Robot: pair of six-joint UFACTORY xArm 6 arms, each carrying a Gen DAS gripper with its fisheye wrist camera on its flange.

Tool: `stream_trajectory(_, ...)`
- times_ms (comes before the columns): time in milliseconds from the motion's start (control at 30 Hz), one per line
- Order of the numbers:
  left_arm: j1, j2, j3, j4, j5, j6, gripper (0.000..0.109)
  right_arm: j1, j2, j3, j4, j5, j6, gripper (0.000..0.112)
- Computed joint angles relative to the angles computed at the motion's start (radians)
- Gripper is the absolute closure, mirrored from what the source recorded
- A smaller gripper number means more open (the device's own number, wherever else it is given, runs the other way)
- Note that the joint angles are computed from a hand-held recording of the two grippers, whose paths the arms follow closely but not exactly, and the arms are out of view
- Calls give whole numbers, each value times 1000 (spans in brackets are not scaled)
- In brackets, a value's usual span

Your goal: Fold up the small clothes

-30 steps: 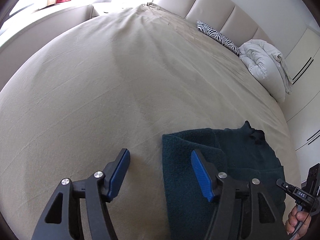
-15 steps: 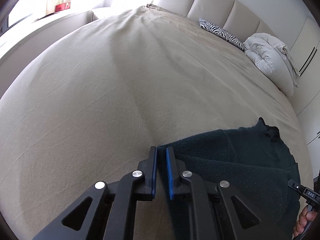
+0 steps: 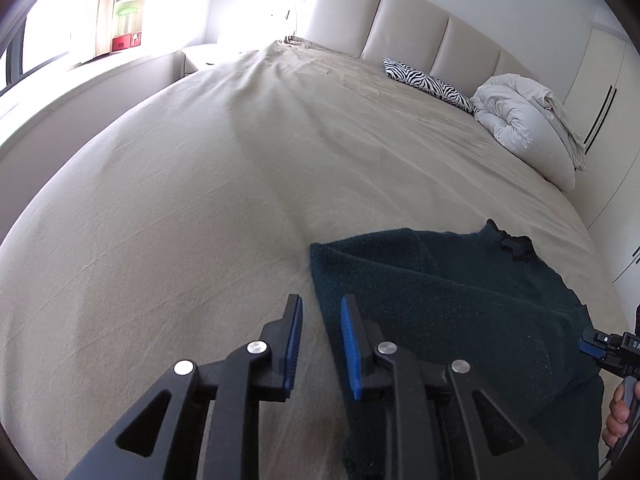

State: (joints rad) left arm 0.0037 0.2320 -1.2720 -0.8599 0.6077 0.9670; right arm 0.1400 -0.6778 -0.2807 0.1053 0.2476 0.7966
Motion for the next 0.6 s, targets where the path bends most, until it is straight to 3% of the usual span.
stream_trajectory(100,-21,-29,66,74,-51,-9,87,26,-17,-13,-39,57,23,68)
stream_trajectory(167,-25,-44,94,78,-75,-2,87,52,28,-39,-61,90,28,74)
stream_trajectory(233,-26,-52,105,97,-78,-21,86,61,46,-68,-208,172,114,99)
stream_trajectory(300,-29,-57,118,104,-90,-12,86,60,32,-69,-253,196,150,105)
stream_trajectory(433,-24,-56,126,61,-92,21,85,39,-12,-73,-284,251,172,110)
stream_trajectory(600,-52,-68,172,3,-186,111,85,23,-15,-62,-272,244,164,110)
